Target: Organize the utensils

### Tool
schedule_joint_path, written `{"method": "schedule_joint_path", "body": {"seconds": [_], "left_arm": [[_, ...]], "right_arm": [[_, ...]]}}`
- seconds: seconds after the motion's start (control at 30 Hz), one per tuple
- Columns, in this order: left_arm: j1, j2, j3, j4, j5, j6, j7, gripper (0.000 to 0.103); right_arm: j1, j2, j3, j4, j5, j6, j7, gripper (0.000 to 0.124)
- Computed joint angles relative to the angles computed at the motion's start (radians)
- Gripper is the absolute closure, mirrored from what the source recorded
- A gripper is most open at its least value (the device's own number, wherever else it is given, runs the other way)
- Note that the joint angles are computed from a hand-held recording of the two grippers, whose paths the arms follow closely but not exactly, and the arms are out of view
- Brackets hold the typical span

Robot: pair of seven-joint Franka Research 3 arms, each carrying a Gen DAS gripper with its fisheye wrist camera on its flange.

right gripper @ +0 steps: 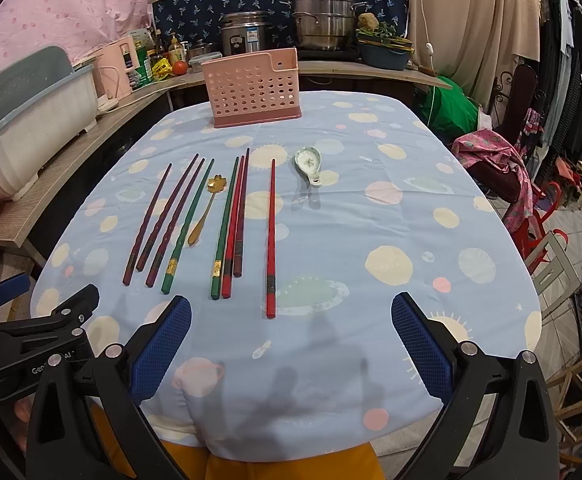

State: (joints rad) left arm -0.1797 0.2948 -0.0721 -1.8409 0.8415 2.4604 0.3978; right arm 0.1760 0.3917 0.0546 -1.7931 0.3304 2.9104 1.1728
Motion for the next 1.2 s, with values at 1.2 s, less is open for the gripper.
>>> {"method": "schedule_joint_path", "body": {"seconds": [1.2], "left_arm": [[0.047,0.109,0.028,0.095,-0.142,0.034,0.062,0.007]], "right_arm": [[-0.008,0.070,-0.007,0.096,-0.012,-0.050,0.035,0.028]]}}
